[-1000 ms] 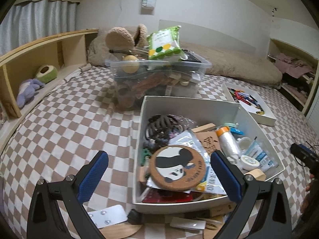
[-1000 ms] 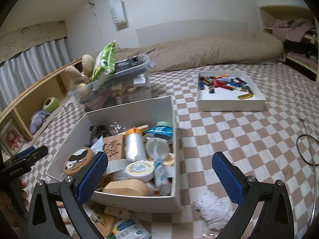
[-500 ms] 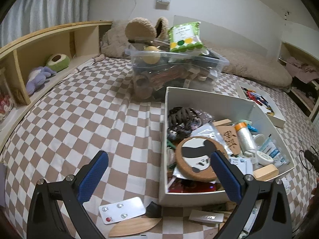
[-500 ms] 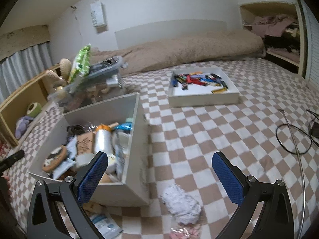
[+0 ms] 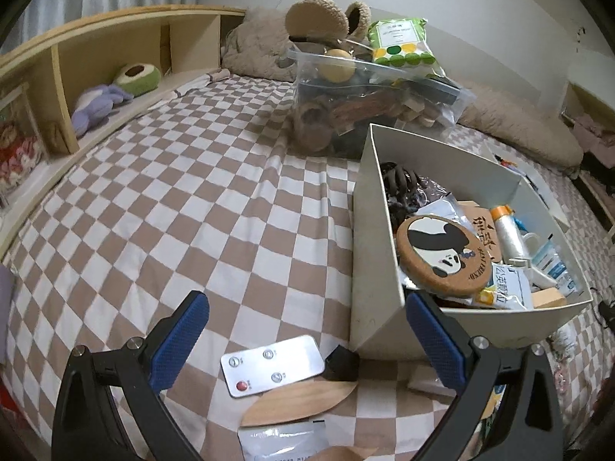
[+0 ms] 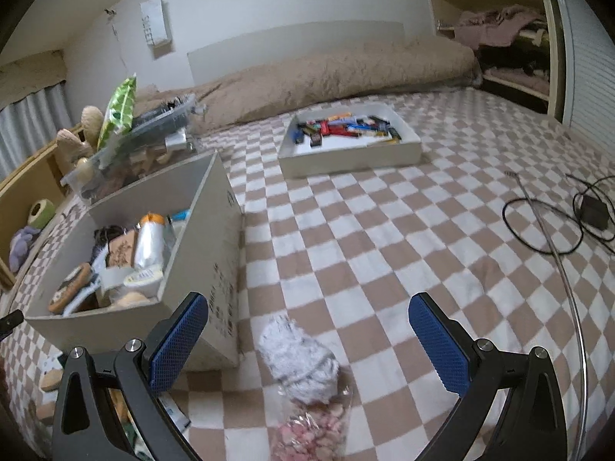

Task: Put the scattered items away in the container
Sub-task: 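Lower the right gripper onto the white lace ball while the left approaches the wooden leaf piece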

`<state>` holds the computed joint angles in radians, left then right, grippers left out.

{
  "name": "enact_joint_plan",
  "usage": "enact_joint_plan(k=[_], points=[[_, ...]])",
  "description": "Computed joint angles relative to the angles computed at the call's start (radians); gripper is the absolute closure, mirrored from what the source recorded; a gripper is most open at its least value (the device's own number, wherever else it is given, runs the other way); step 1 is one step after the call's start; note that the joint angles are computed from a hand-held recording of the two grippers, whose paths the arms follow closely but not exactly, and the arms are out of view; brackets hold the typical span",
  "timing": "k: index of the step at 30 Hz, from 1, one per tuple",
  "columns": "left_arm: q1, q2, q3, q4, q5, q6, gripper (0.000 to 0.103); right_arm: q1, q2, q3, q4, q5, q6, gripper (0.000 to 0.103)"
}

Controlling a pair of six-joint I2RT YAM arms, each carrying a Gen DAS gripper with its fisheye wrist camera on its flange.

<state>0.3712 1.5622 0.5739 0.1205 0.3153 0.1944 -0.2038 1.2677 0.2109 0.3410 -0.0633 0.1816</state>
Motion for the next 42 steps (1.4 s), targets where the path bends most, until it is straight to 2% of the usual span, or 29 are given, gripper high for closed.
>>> enact_joint_plan(k=[10,14,19,31,36,40,42], points=[[0.117,0.091,-0.025,0.004,0.031,0.052,0.0,-0.04,0.097,-0.001,-0.001,-0.06,0.004,0.0],[0.133,0.115,-0.033,-0.012,0.051,0.059,0.0,-0.021,0.133,0.0,0.007,-0.049,0.012,0.0],[0.098,0.144,-0.051,-0.004,0.033,0.061,0.0,0.001,0.201,-0.001,0.039,-0.071,0.011,0.0],[-0.02,0.228,-0.073,0.069,-0.071,0.018,0.0,0.068,0.287,-0.001,0.122,-0.035,0.022,0.0],[-0.035,0.255,-0.074,0.109,-0.1,-0.014,0.0,0.081,0.328,0.011,0.13,-0.005,0.018,0.019],[-0.055,0.278,-0.08,0.151,-0.133,-0.043,0.0,0.097,0.371,0.023,0.137,0.006,0.011,0.024],[-0.061,0.293,-0.071,0.157,-0.142,-0.057,0.0,0.119,0.376,0.022,0.142,0.029,0.007,0.033]])
